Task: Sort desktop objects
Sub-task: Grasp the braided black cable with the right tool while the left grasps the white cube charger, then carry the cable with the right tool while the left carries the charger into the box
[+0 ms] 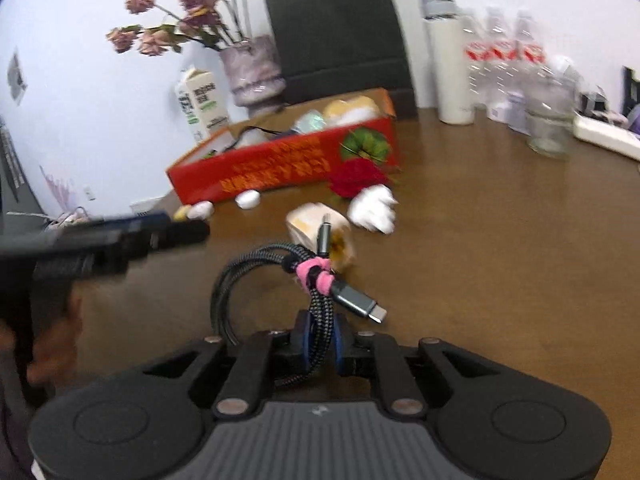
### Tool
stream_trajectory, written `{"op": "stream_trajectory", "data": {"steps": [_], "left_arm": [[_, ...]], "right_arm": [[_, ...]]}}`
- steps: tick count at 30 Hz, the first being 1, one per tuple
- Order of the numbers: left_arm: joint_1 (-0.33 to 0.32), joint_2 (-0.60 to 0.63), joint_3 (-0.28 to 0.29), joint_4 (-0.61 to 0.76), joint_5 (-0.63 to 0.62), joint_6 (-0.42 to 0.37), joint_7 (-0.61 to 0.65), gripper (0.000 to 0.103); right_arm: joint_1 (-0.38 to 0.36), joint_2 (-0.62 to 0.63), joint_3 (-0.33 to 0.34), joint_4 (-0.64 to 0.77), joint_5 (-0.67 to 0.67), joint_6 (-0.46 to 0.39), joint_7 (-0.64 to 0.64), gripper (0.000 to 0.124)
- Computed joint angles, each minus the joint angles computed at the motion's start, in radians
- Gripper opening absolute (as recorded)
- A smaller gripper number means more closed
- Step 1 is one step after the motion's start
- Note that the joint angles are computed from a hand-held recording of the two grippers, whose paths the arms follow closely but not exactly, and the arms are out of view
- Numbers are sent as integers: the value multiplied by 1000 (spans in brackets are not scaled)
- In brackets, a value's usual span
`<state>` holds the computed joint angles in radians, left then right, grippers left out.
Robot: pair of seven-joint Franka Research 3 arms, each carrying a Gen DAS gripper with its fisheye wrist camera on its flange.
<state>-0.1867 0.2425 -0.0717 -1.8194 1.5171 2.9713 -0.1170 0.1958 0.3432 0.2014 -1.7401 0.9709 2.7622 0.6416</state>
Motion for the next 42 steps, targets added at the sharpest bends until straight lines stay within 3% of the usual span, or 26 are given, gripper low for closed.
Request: {"op": "stream_trajectory", "data": {"steps": [2,4,6,8,10,11,14,18,20,24,26,28,29,30,31,33,35,40,42], "left_arm": [[-2,55,-4,64,-19,27,23,90],[4,129,-25,130,-165,42,182,90],[-3,194,-50,192,-293,-9,326,87],[-37,245,-37,250,-326,-61,375,83],[-57,266,-28,269,-378,-105,415,55],[-56,268,-25,263,-407,-94,422,51],[-102,226,37,210,-407,-97,348,50],[-143,125,83,93,-409,-147,249,50],[-154,65,89,27,-352,-186,151,50],[-132,-37,65,-85,-259,-210,-8,50],[-115,-65,45,-113,-233,-228,-43,50],[-97,-82,21,-130,-217,-246,-49,50],[-89,-87,9,-133,-208,-254,-56,50],[-79,-91,-4,-136,-199,-259,-65,50],[-69,-95,-15,-141,-189,-258,-78,50],[-52,-109,-30,-153,-156,-249,-115,50],[-38,-134,-41,-174,-111,-242,-164,50],[3,-203,-64,-214,4,-247,-270,50],[23,-210,-69,-208,51,-257,-293,50]], "right_arm": [[10,-18,-19,-38,-24,36,33,11],[28,-24,-38,-61,-76,99,73,8],[28,-20,-43,-62,-117,122,101,8],[19,-11,-36,-55,-142,133,102,8],[15,-8,-30,-55,-172,143,100,11],[11,-4,-24,-51,-179,146,95,12],[-12,6,11,-50,-153,175,50,14],[33,37,-20,-29,-226,238,121,40],[41,42,-23,-24,-275,244,153,39],[-49,47,84,-1,-193,178,61,42],[-4,55,44,9,-230,165,104,42],[40,70,20,11,-279,215,122,44],[67,80,-1,15,-316,238,148,41],[86,89,-14,18,-347,264,170,26],[78,93,-1,25,-357,259,176,16],[23,94,73,29,-320,251,137,15],[-74,89,200,17,-194,261,27,14],[-204,52,398,1,101,360,-284,9],[-236,51,443,32,167,352,-419,8]]}}
